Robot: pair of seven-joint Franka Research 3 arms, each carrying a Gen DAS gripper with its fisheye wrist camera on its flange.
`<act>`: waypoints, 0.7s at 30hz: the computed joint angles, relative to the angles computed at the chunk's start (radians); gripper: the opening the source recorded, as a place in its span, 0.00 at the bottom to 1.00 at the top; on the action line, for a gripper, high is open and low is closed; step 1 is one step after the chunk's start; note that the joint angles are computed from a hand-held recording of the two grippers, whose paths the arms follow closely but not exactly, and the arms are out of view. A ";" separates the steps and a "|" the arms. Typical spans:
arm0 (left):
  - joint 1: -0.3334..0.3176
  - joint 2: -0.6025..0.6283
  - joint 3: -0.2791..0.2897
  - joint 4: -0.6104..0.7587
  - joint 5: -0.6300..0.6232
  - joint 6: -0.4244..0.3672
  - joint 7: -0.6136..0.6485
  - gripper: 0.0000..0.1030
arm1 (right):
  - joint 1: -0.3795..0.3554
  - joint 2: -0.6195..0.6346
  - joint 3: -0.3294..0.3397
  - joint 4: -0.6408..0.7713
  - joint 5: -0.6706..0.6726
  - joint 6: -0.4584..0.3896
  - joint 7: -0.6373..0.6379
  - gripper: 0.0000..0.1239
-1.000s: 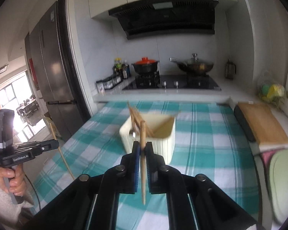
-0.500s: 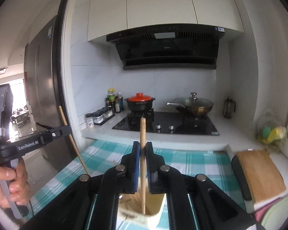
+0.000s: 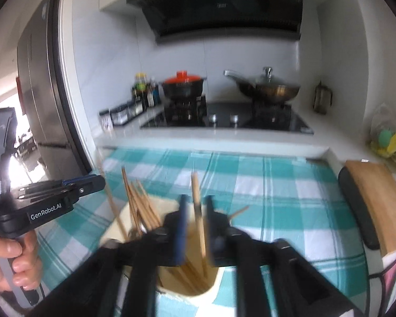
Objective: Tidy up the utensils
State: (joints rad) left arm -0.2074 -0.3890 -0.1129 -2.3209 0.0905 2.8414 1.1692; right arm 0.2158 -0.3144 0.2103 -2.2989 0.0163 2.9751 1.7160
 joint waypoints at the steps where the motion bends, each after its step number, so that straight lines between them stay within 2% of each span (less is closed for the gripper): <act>1: 0.019 -0.012 -0.017 -0.013 0.016 0.009 -0.028 0.50 | 0.015 -0.011 -0.010 -0.018 0.016 0.025 -0.007 0.55; 3: 0.012 -0.042 -0.014 -0.038 0.008 0.030 -0.050 0.56 | 0.013 -0.037 0.000 -0.041 0.023 0.039 0.002 0.55; 5: -0.035 -0.082 0.018 -0.068 -0.040 0.043 -0.047 0.59 | 0.009 -0.061 0.011 -0.052 0.036 0.019 0.019 0.55; 7: -0.058 -0.134 0.023 -0.101 -0.066 0.050 -0.065 0.66 | -0.045 -0.095 0.065 -0.064 0.008 -0.016 0.088 0.55; 10: -0.062 -0.231 -0.005 -0.140 -0.056 0.018 -0.105 0.78 | -0.083 -0.157 0.113 -0.089 -0.032 -0.086 0.172 0.56; 11: -0.054 -0.265 -0.021 -0.152 -0.047 0.006 -0.129 0.85 | -0.088 -0.184 0.124 -0.102 -0.045 -0.114 0.197 0.56; 13: -0.026 -0.370 -0.064 -0.195 -0.032 -0.005 -0.215 0.92 | -0.089 -0.262 0.148 -0.144 -0.067 -0.169 0.252 0.58; 16: -0.049 -0.483 -0.065 -0.251 -0.047 -0.009 -0.323 0.94 | -0.084 -0.388 0.185 -0.208 -0.088 -0.258 0.340 0.65; 18: -0.089 -0.540 -0.053 -0.283 -0.068 -0.021 -0.378 0.94 | -0.065 -0.467 0.198 -0.247 -0.089 -0.315 0.391 0.65; 21: -0.114 -0.603 -0.068 -0.318 -0.068 -0.054 -0.447 0.94 | -0.046 -0.552 0.223 -0.288 -0.104 -0.378 0.447 0.65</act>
